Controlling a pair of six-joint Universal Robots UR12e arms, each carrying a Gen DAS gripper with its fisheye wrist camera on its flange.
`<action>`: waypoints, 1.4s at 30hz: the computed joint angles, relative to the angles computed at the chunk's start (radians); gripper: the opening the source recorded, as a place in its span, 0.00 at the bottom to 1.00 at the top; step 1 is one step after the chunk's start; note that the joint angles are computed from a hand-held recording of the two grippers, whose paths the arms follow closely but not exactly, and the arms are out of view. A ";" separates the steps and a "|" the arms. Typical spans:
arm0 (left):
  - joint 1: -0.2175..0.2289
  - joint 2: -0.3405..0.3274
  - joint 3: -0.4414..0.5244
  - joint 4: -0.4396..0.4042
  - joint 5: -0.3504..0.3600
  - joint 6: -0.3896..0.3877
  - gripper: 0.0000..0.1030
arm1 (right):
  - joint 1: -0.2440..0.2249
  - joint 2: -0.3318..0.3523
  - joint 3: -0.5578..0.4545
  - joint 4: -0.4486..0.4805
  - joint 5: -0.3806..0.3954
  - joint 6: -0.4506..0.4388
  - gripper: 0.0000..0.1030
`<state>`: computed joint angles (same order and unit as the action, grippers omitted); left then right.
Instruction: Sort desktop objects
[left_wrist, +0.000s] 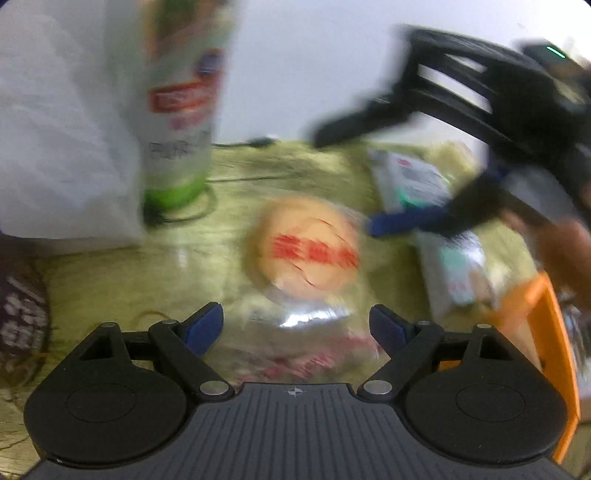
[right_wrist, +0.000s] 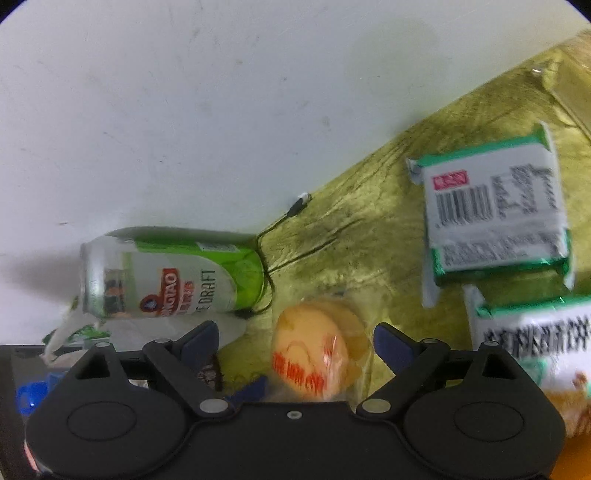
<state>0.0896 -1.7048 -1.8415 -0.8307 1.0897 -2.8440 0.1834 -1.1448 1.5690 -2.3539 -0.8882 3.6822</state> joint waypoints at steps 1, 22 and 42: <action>0.002 0.005 0.001 -0.022 -0.020 0.018 0.85 | 0.001 0.007 -0.007 0.002 0.008 -0.002 0.88; -0.002 0.003 -0.028 0.228 -0.001 -0.012 0.85 | -0.028 -0.094 0.104 -0.059 0.009 0.109 0.89; 0.021 0.079 -0.050 -0.004 -0.141 0.133 0.90 | -0.004 -0.047 0.064 -0.047 -0.031 0.070 0.90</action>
<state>0.1106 -1.6262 -1.8918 -0.8345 0.9486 -2.7112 0.1797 -1.1917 1.6326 -2.4014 -0.9194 3.7520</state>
